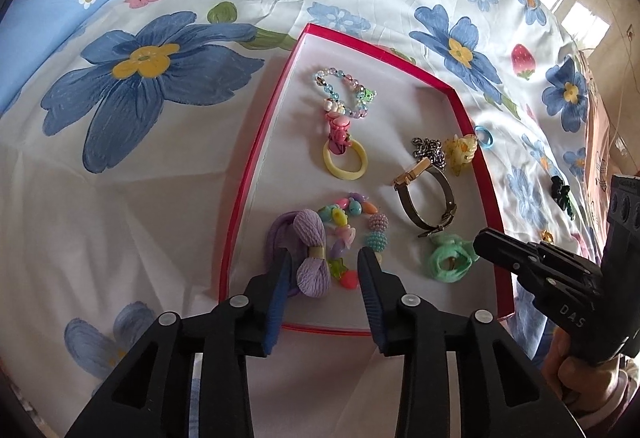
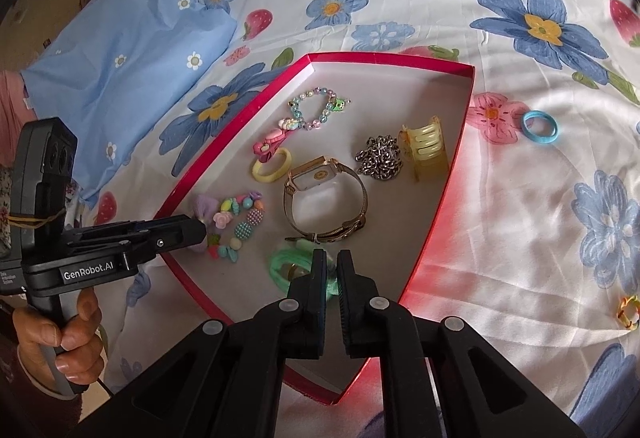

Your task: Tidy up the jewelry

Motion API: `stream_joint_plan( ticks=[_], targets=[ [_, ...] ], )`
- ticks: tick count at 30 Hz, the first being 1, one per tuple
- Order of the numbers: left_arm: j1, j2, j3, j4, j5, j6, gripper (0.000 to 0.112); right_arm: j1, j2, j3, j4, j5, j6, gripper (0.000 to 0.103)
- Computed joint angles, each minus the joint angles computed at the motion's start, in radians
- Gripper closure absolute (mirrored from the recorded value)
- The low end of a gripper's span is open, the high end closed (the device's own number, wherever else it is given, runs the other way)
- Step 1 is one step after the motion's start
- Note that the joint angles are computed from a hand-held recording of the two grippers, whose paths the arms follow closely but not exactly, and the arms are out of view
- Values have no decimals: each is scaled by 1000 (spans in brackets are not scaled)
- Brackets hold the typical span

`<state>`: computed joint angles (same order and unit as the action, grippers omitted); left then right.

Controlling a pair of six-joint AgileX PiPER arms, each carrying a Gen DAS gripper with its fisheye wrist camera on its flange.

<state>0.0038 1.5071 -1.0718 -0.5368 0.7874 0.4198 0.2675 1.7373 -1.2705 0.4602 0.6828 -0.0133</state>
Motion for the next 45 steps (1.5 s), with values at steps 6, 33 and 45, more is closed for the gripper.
stream_joint_plan(
  ticks=[6, 33, 45],
  targets=[
    [-5, -28, 14, 14, -3, -5, 68, -6, -31, 16, 14, -20, -2, 73],
    [66, -291, 223, -10, -42, 6, 18, -16, -216, 241, 210, -162, -118, 31],
    [-9, -547, 257, 147, -35, -63, 14, 30, -341, 218, -77, -139, 75, 22]
  ],
)
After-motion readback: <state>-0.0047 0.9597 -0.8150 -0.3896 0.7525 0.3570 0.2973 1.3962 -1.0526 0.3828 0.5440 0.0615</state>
